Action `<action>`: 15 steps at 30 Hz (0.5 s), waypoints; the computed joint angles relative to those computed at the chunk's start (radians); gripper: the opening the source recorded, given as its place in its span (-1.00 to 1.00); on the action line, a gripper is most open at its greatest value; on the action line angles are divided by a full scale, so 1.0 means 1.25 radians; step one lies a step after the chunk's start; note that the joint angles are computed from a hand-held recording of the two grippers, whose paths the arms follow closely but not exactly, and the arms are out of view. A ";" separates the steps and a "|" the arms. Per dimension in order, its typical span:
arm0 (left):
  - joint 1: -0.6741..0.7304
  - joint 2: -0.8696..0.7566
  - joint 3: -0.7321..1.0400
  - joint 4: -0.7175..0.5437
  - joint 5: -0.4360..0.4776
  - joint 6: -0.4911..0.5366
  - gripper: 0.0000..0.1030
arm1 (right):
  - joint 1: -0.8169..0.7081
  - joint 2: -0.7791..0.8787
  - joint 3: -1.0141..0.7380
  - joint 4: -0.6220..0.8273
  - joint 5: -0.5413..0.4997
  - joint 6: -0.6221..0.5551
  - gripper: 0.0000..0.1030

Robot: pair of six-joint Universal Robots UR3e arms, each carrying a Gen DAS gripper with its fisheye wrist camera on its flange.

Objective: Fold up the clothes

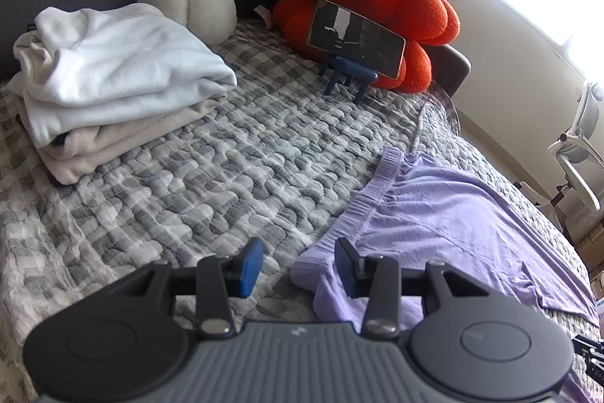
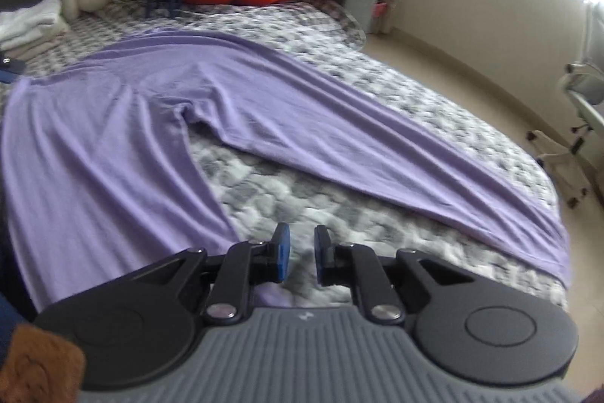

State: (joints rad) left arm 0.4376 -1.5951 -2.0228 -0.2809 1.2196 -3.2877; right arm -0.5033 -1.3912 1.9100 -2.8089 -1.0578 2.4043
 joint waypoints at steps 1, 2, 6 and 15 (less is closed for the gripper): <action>0.000 0.008 0.004 -0.009 0.004 0.001 -0.18 | -0.042 -0.023 0.014 0.019 0.043 0.014 -0.73; 0.001 0.017 0.008 -0.018 0.008 0.003 -0.18 | -0.091 -0.054 0.037 0.042 0.086 0.018 -0.64; -0.016 0.045 0.036 -0.052 0.009 0.018 -0.15 | -0.302 -0.205 0.156 0.121 0.191 -0.007 -0.34; -0.206 -0.050 0.302 -0.235 -0.033 0.091 0.05 | -0.849 -0.385 0.205 0.537 0.336 -0.109 -0.16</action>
